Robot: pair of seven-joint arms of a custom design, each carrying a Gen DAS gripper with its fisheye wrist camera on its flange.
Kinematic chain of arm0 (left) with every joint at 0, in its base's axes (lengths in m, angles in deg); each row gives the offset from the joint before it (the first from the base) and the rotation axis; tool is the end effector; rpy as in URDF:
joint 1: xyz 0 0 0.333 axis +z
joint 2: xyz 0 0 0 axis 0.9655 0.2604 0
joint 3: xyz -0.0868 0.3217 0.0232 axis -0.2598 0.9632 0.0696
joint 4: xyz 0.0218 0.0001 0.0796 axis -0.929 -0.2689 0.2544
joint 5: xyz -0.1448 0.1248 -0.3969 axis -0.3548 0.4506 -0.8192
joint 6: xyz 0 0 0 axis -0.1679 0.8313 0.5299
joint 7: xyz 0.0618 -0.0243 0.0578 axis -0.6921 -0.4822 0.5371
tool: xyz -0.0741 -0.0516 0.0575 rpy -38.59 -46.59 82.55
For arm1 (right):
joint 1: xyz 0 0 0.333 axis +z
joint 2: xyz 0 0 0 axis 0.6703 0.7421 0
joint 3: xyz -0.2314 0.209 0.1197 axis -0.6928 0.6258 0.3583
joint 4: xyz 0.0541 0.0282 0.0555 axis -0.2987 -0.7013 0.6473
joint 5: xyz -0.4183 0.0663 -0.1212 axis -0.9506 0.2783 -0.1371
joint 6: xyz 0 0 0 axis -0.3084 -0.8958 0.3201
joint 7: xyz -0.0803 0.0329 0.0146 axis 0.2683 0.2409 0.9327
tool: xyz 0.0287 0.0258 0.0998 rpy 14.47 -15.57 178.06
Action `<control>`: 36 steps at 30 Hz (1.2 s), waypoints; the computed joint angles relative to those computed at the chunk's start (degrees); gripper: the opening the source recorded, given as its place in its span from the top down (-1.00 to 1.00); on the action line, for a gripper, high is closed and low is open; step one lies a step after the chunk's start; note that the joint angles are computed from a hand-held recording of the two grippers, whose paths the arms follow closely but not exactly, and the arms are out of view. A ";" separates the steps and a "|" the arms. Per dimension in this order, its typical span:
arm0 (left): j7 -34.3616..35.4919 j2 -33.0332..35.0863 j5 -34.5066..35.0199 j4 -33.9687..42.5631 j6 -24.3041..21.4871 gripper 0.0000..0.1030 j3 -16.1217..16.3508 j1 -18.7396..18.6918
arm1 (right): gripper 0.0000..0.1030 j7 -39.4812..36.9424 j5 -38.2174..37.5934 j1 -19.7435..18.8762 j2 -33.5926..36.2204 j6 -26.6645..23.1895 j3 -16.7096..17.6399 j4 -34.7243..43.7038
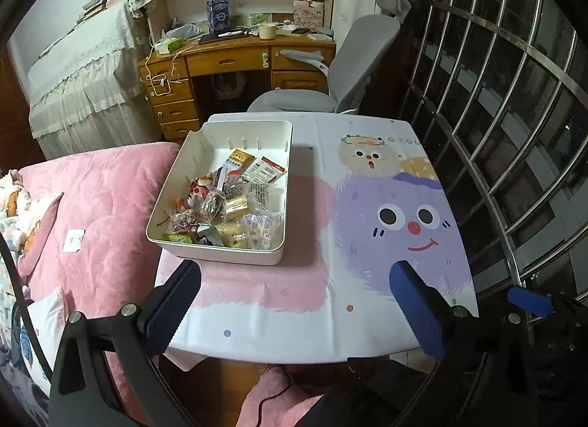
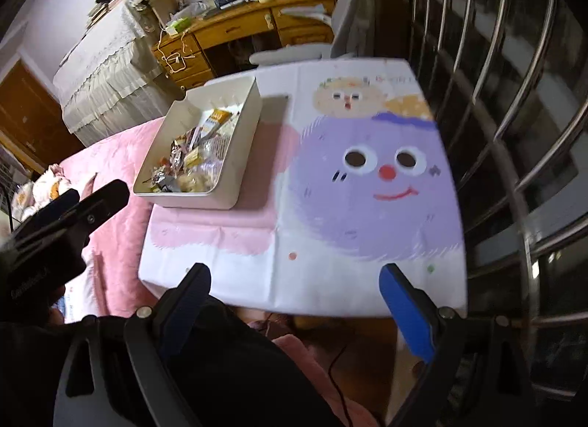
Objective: Organize snacks
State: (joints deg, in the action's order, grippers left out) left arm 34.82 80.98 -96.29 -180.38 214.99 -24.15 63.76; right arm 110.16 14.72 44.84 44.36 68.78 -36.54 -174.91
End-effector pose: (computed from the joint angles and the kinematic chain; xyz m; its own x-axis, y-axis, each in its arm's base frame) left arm 0.5783 -0.2154 0.5414 -0.4694 -0.8830 0.0010 -0.7101 0.3768 -0.5948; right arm 0.4886 0.0920 0.5326 -0.3964 -0.9013 -0.1746 -0.7759 0.4306 -0.4610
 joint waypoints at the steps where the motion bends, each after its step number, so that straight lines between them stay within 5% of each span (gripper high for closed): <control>1: -1.00 -0.03 1.25 -0.20 0.15 -0.98 -0.24 0.09 | -0.83 0.70 -0.90 -0.41 -0.41 0.17 0.48 -0.21; 5: -4.39 0.25 4.67 -0.63 -0.09 -0.98 -0.68 0.18 | -1.00 4.71 -3.84 -2.42 -1.78 2.14 2.02 -1.76; 36: -9.18 -3.06 9.89 -5.56 6.28 -0.98 -0.12 -1.26 | -1.00 5.45 -5.58 -1.81 -2.67 2.56 2.29 -3.31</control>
